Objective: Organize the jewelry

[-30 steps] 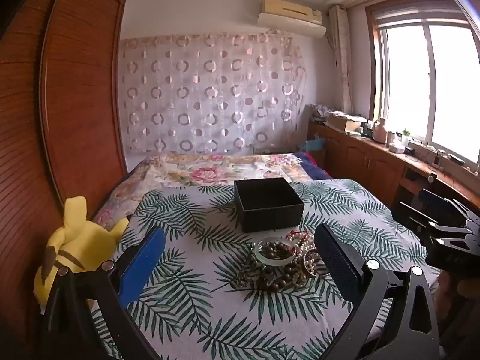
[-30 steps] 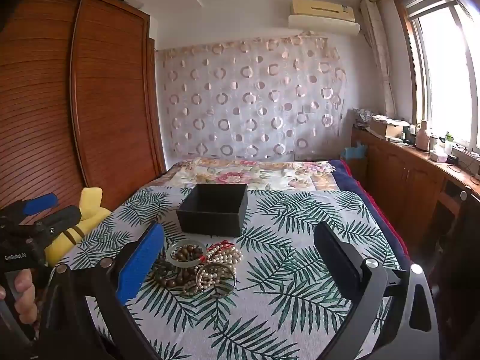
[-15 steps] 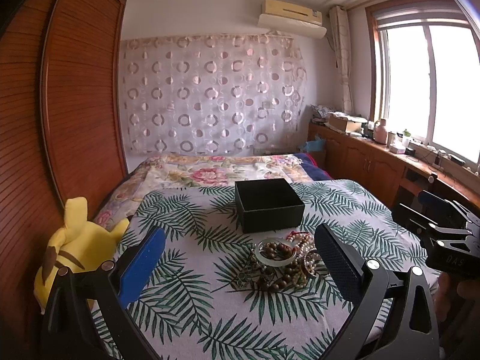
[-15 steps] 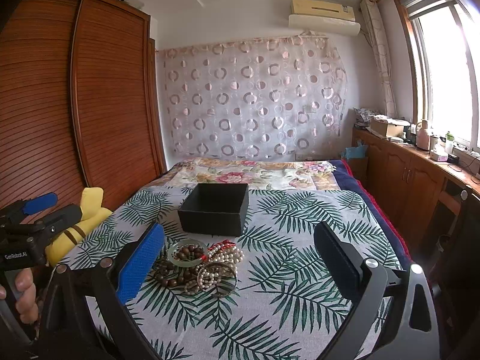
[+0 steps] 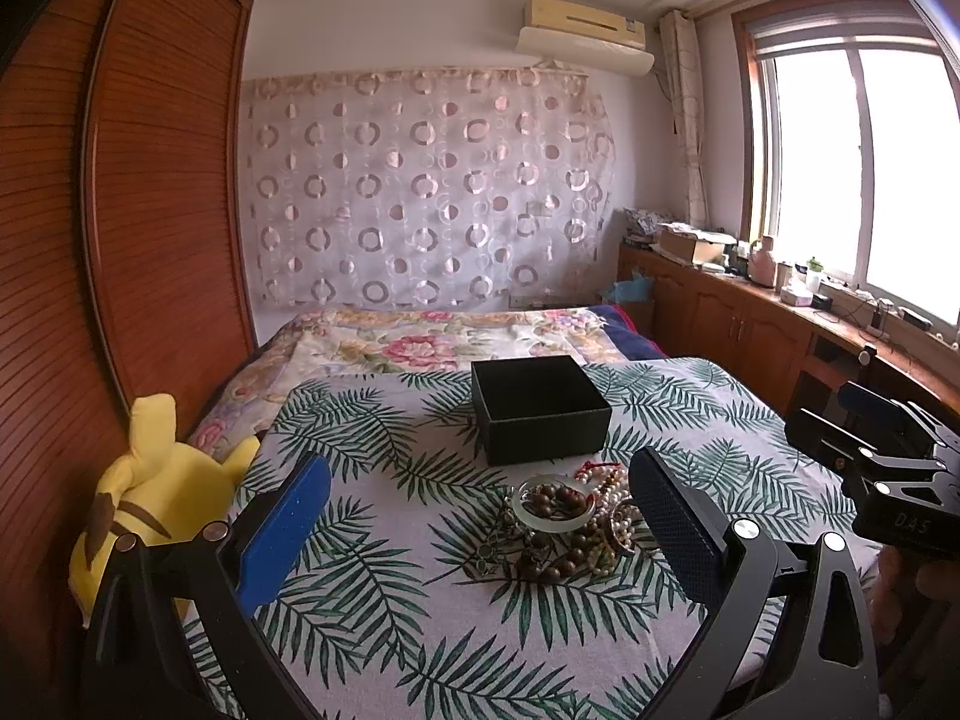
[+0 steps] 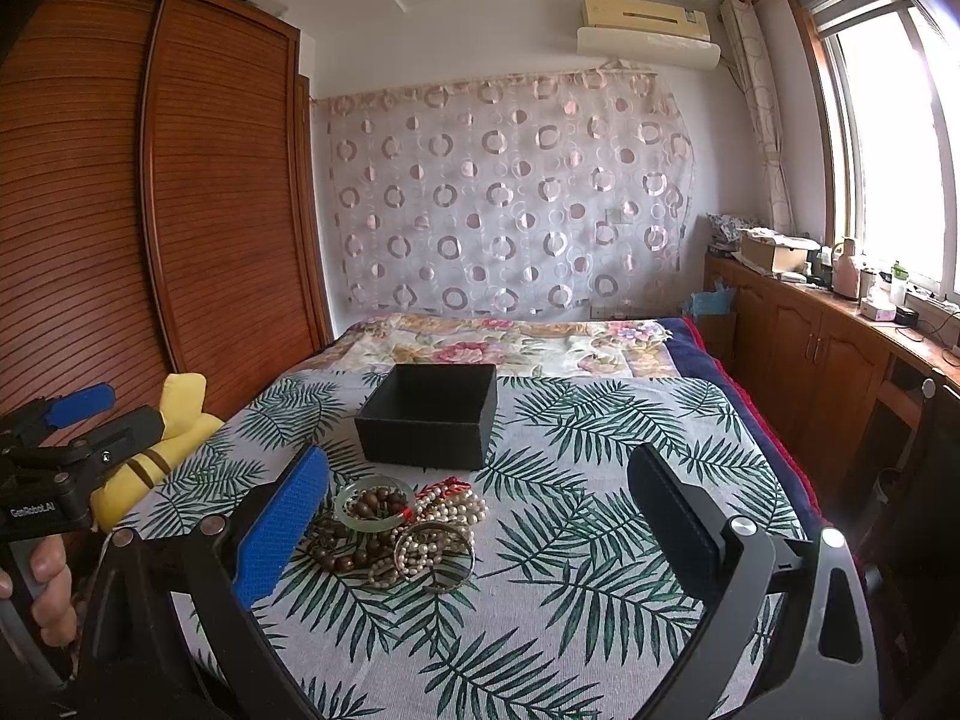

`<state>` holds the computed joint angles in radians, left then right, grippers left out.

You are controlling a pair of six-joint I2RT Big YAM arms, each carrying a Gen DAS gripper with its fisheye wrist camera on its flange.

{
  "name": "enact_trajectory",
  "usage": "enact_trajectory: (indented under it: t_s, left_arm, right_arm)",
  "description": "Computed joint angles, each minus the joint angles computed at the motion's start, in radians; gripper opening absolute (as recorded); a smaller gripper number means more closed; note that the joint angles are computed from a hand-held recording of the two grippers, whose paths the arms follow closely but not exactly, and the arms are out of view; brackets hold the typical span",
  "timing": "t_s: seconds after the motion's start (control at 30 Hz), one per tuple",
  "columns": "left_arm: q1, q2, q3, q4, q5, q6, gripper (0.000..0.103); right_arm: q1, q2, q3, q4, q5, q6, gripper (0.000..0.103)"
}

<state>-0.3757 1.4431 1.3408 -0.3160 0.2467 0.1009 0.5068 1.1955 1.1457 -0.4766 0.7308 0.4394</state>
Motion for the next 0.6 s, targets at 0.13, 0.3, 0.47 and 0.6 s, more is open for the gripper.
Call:
enact_trajectory:
  t_s: [0.13, 0.3, 0.47, 0.6]
  left_arm:
    - [-0.003, 0.0, -0.001, 0.0, -0.003, -0.002, 0.097]
    - [-0.001, 0.001, 0.002, 0.0, -0.001, -0.002, 0.097]
    - [-0.003, 0.001, 0.002, -0.001, -0.003, 0.0, 0.097]
    - [-0.003, -0.001, 0.001, -0.002, -0.002, 0.0, 0.097]
  right_arm:
    - [0.002, 0.0, -0.001, 0.0, 0.002, 0.001, 0.101]
    - [-0.001, -0.001, 0.0, -0.001, -0.002, 0.0, 0.101]
    - [0.0, 0.0, 0.001, -0.001, -0.002, 0.0, 0.101]
    - [0.002, 0.0, 0.0, 0.0, 0.0, 0.002, 0.101]
